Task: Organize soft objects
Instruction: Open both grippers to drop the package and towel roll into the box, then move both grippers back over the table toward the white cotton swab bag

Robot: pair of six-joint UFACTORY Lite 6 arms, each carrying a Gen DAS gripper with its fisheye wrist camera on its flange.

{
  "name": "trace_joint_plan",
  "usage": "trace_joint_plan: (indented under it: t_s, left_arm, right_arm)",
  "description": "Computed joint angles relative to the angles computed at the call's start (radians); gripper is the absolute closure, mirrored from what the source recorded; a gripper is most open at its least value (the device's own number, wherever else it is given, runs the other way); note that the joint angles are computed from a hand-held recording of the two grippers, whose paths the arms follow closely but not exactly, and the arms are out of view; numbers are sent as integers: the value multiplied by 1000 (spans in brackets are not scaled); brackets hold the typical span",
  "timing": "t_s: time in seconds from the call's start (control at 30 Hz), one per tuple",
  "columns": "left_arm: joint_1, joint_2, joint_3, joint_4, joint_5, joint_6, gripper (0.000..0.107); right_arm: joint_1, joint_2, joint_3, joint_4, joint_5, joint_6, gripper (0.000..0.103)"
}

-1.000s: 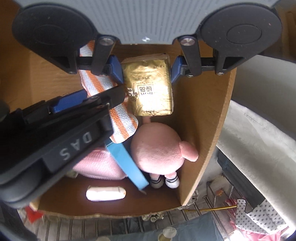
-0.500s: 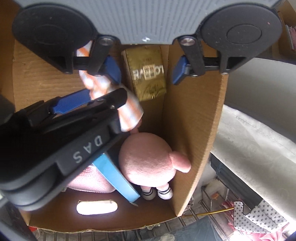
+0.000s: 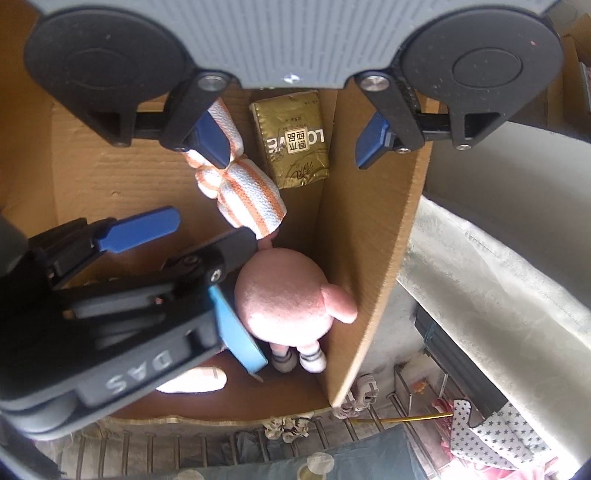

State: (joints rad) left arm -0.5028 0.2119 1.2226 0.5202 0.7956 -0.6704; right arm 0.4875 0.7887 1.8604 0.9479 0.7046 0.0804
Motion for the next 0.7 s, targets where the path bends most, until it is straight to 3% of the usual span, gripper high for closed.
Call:
trace_joint_plan:
  t_s: [0.23,0.4,0.57,0.7]
  left_arm:
    - [-81,-148,1,-23,92,-96,31]
    - [-309,-276,6,47,189,-295,23]
    - [-579,-317,81,72,218,-471,18]
    - [-800,-184,213,183,246,-626,14]
  right_arm:
    - [-50,-249,-183,109,29,-180,42]
    - [-165,-543,-423,203,144,-388,35]
    - [-495,-899,-666,154,430,-557,26]
    - [-913,-1070,-784,96,715,-734,24]
